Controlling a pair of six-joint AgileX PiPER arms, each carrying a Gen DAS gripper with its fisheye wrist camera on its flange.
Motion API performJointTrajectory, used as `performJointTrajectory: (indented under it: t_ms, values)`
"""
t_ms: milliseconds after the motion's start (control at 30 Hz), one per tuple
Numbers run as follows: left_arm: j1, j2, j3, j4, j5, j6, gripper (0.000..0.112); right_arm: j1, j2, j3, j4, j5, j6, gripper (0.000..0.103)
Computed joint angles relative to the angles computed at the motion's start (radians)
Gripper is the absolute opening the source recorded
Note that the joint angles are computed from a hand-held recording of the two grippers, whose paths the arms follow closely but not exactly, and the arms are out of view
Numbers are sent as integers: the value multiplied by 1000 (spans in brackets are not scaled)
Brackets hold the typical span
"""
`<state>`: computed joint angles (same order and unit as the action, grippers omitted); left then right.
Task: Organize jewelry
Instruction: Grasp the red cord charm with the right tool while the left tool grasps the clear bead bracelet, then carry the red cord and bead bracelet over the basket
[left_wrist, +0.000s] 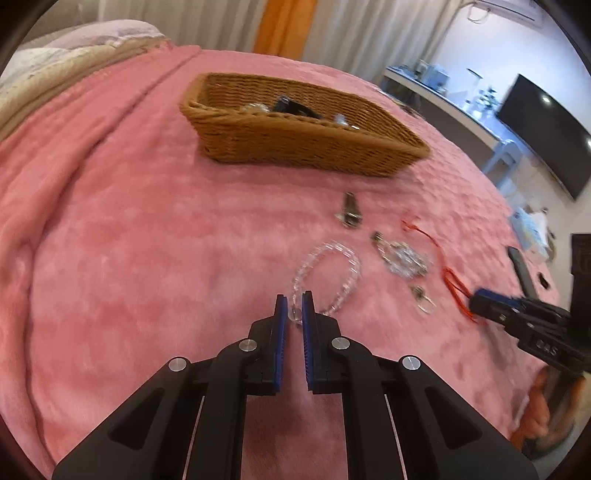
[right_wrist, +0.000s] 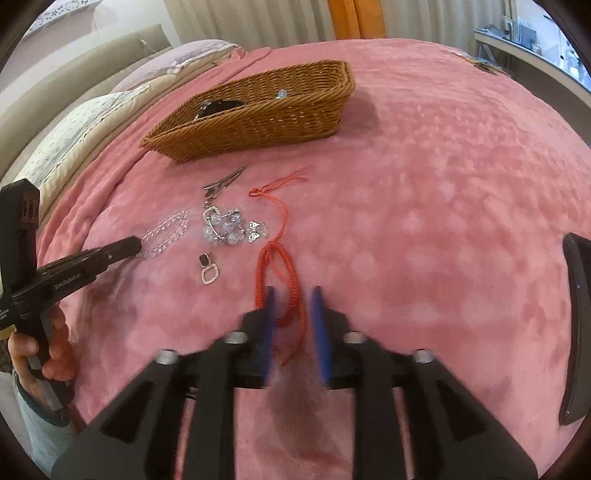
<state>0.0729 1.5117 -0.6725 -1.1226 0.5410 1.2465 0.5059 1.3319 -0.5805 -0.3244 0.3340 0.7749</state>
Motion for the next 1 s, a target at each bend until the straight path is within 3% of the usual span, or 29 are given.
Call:
performJointTrajectory:
  t_ms: [100,233,467,533,567,600,633,700,767,867,1000]
  values:
    - [25,-5,0,6,88,62,11,-4,-4,-8,-21,-2,15,46]
    - [20,-7,13,-45,69,106,15,18,21,-30,-79,-5,45,46]
    - [-86,53,-16,-29,-93,16,25,109,140,-68,-362,27,311,46]
    - [-113,37,-8,-8,-128,1,25,142,145,-72,-423,48,360,37]
    - [-129,31,-1,-2,-152,-1,25,152,148,-75,-424,49,349,22]
    - [-139,26,4,-1,-169,0,22,180,153,-84,-459,73,378,15]
    - [-144,21,10,-6,-176,10,6,202,157,-89,-489,93,408,13]
    - [-147,7,23,-35,-179,55,6,231,146,-80,-543,104,460,8]
    - [-125,-11,38,-103,-143,141,6,224,115,-68,-522,83,441,8]
    - [-55,-37,59,-232,-30,287,6,212,59,-62,-486,78,410,8]
    - [21,-76,68,-296,107,350,6,219,-17,-82,-472,126,384,8]
